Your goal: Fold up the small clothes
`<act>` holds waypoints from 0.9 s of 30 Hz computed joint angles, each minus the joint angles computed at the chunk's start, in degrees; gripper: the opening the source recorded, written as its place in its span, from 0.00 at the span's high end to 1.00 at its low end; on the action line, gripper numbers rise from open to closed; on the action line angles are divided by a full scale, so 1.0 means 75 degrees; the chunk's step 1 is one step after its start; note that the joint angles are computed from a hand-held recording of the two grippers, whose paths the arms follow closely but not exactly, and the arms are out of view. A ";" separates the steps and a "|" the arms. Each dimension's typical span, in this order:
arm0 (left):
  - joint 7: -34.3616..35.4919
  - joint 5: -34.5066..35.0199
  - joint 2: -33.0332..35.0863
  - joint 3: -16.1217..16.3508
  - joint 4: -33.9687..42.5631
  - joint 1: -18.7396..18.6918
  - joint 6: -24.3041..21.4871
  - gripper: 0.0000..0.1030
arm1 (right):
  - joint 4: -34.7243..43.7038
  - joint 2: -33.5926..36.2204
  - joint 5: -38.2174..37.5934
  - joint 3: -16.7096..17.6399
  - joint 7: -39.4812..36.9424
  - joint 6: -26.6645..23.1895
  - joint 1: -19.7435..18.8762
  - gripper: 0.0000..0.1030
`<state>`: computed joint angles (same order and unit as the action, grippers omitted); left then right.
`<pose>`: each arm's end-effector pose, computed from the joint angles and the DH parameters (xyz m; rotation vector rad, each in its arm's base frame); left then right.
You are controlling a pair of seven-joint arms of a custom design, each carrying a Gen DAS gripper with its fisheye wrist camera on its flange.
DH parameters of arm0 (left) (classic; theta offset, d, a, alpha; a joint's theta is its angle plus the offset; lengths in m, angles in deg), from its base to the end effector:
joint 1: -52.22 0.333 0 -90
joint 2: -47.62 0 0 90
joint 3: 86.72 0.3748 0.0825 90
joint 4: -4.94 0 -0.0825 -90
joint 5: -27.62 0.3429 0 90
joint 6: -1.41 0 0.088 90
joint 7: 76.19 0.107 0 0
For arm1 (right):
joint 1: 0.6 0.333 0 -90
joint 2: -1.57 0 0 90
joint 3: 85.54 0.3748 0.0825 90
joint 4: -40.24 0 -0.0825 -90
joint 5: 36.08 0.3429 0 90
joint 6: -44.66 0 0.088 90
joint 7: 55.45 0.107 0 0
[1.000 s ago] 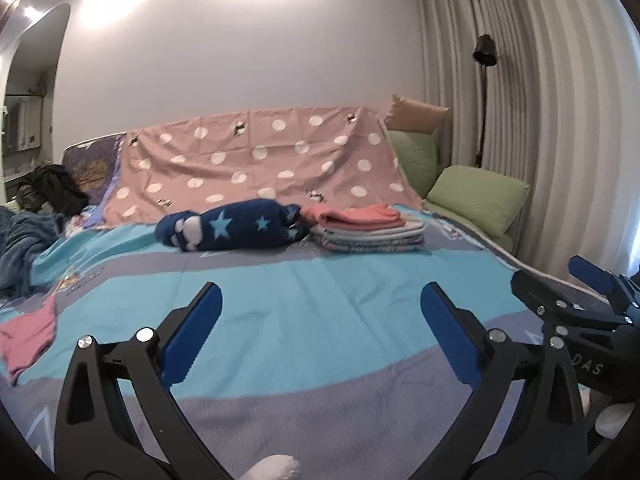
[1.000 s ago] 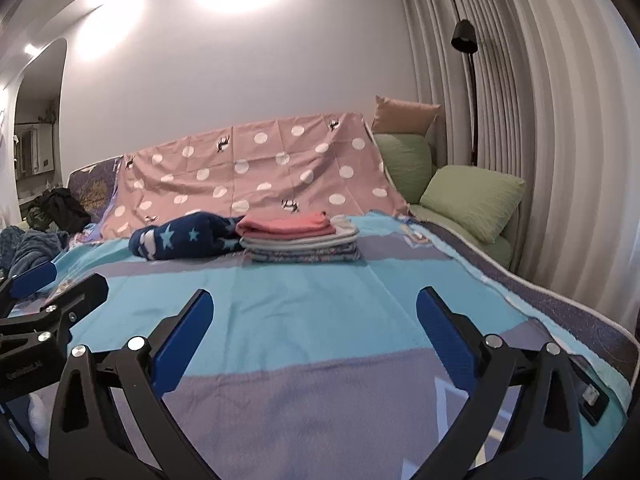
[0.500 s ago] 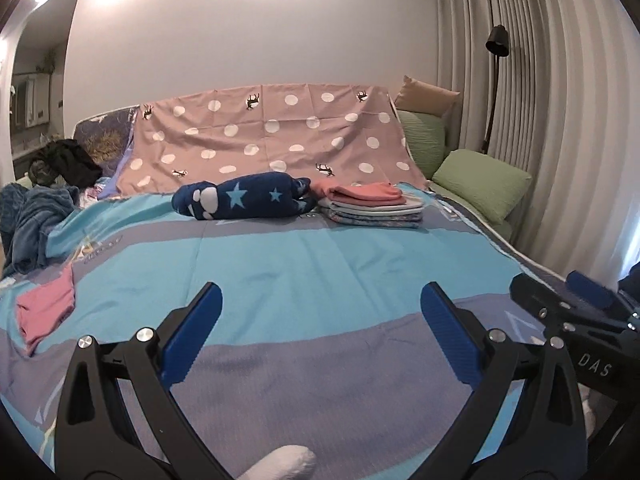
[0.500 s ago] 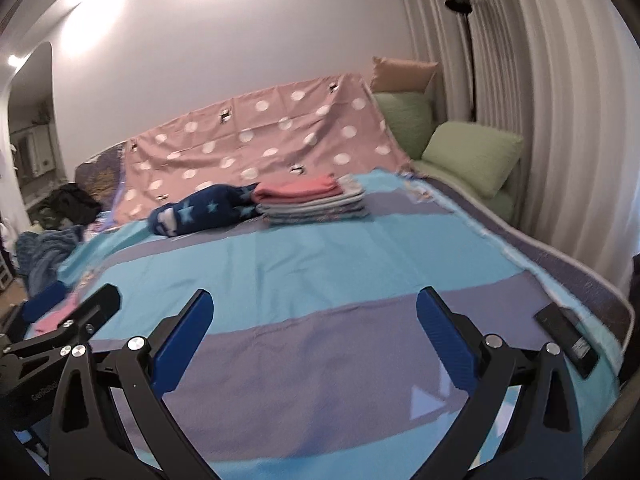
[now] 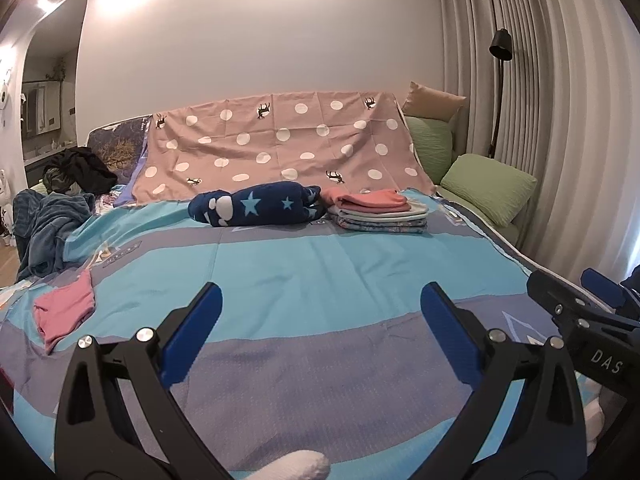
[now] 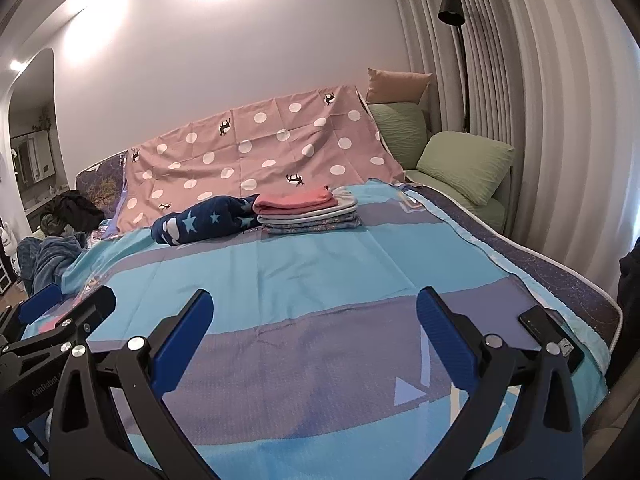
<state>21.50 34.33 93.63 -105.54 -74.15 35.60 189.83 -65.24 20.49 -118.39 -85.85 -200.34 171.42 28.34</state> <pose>0.6900 -0.3779 0.4554 -1.0383 2.0524 -1.3384 0.5752 0.2771 0.4555 -0.9041 2.0553 -1.1891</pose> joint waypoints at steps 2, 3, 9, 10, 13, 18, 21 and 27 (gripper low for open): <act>-0.0015 0.0001 -0.0056 -0.0046 -0.0090 0.0045 0.0030 0.02 | -0.0066 -0.0047 -0.0049 0.0003 0.0096 0.0097 -0.0014 0.01; -0.0029 -0.0005 -0.0078 -0.0041 -0.0119 0.0048 0.0035 0.02 | -0.0109 -0.0077 -0.0090 0.0009 0.0169 0.0165 -0.0024 0.01; -0.0174 -0.0075 -0.0207 0.0209 -0.0268 -0.0101 0.0051 0.02 | -0.0194 -0.0131 -0.0103 0.0064 0.0177 0.0129 -0.0027 0.01; -0.0181 -0.0069 -0.0232 0.0227 -0.0319 -0.0108 0.0087 0.02 | -0.0201 -0.0136 -0.0089 0.0072 0.0156 0.0111 -0.0023 0.01; -0.0223 -0.0070 -0.0284 0.0354 -0.0428 -0.0189 0.0217 0.02 | -0.0235 -0.0166 -0.0074 0.0083 0.0138 0.0178 -0.0048 0.01; -0.0266 -0.0035 -0.0315 0.0255 -0.0491 -0.0112 0.0140 0.02 | -0.0251 -0.0184 -0.0069 0.0093 0.0134 0.0197 -0.0060 0.01; -0.0274 -0.0022 -0.0333 0.0234 -0.0523 -0.0090 0.0114 0.02 | -0.0262 -0.0189 -0.0029 0.0100 0.0119 0.0258 -0.0082 0.01; -0.0240 0.0023 -0.0335 0.0120 -0.0562 -0.0007 0.0044 0.02 | -0.0224 -0.0143 -0.0007 0.0073 0.0060 0.0482 -0.0145 0.01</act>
